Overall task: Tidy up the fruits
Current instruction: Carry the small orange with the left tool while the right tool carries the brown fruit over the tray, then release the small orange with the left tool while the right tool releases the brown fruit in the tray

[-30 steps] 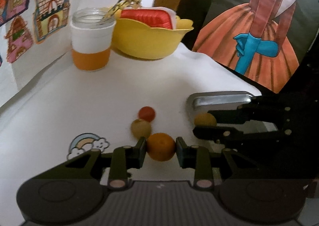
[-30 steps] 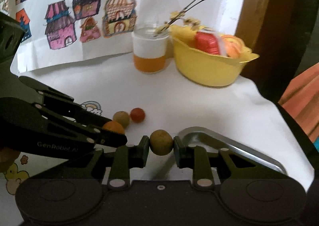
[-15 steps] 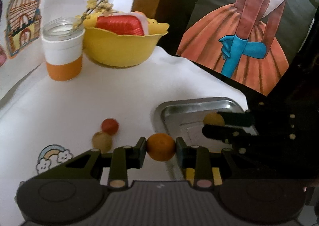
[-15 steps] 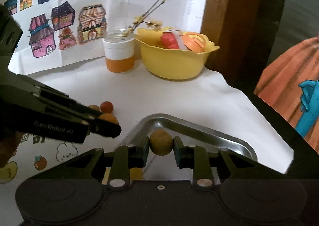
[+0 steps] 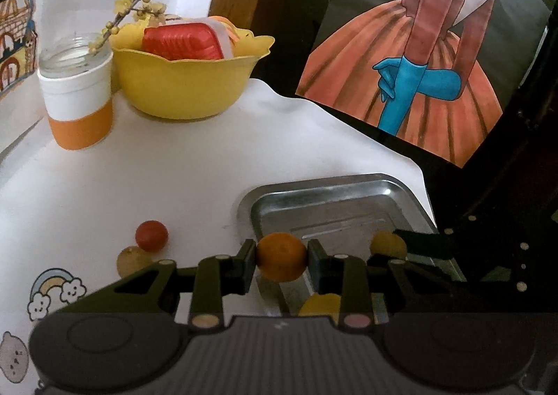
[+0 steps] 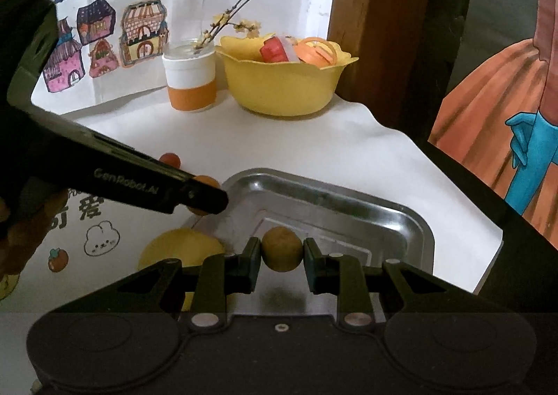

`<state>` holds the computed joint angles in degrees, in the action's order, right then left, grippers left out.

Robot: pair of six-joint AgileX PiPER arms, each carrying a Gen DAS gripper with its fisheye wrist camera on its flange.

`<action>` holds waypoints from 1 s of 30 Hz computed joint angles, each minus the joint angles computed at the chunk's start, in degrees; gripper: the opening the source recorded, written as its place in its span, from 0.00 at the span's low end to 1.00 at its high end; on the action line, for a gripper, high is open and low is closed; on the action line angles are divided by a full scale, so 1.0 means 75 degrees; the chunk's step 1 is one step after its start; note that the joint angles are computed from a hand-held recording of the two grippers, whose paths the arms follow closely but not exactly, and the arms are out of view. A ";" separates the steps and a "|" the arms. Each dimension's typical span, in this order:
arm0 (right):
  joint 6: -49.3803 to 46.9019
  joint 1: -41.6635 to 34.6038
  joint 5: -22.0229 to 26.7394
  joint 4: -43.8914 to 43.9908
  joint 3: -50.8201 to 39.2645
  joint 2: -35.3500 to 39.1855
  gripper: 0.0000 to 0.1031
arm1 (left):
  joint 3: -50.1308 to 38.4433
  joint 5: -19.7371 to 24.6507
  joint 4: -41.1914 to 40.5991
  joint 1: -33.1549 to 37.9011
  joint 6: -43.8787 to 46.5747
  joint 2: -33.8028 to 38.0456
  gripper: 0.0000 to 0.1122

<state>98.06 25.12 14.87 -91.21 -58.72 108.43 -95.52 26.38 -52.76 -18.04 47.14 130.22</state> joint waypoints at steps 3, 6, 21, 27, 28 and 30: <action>0.0184 0.0027 -0.0027 -0.0127 0.0050 0.0022 0.27 | -0.0118 0.0022 0.0110 -0.0041 -0.0130 0.0090 0.31; 0.0352 0.0035 -0.0045 -0.0263 0.0073 0.0056 0.27 | -0.0228 0.0043 0.0223 -0.0087 -0.0256 0.0167 0.31; 0.0140 0.0154 0.0101 0.0161 -0.0104 0.0408 0.27 | -0.0524 0.0089 0.0981 -0.0237 -0.0908 0.0399 0.31; 0.0694 0.0154 0.0159 -0.0223 -0.0044 0.0422 0.37 | -0.0563 0.0109 0.1121 -0.0250 -0.1044 0.0395 0.31; 0.0784 0.0153 0.0188 -0.0254 -0.0022 0.0405 0.44 | -0.0560 0.0102 0.1144 -0.0258 -0.1064 0.0393 0.31; 0.1024 0.0192 0.0271 -0.0365 0.0056 0.0326 0.52 | -0.0492 0.0064 0.1146 -0.0264 -0.1075 0.0349 0.38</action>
<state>105.74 26.56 16.91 -93.94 -58.31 110.87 -99.21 26.86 -44.16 -20.02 39.07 132.84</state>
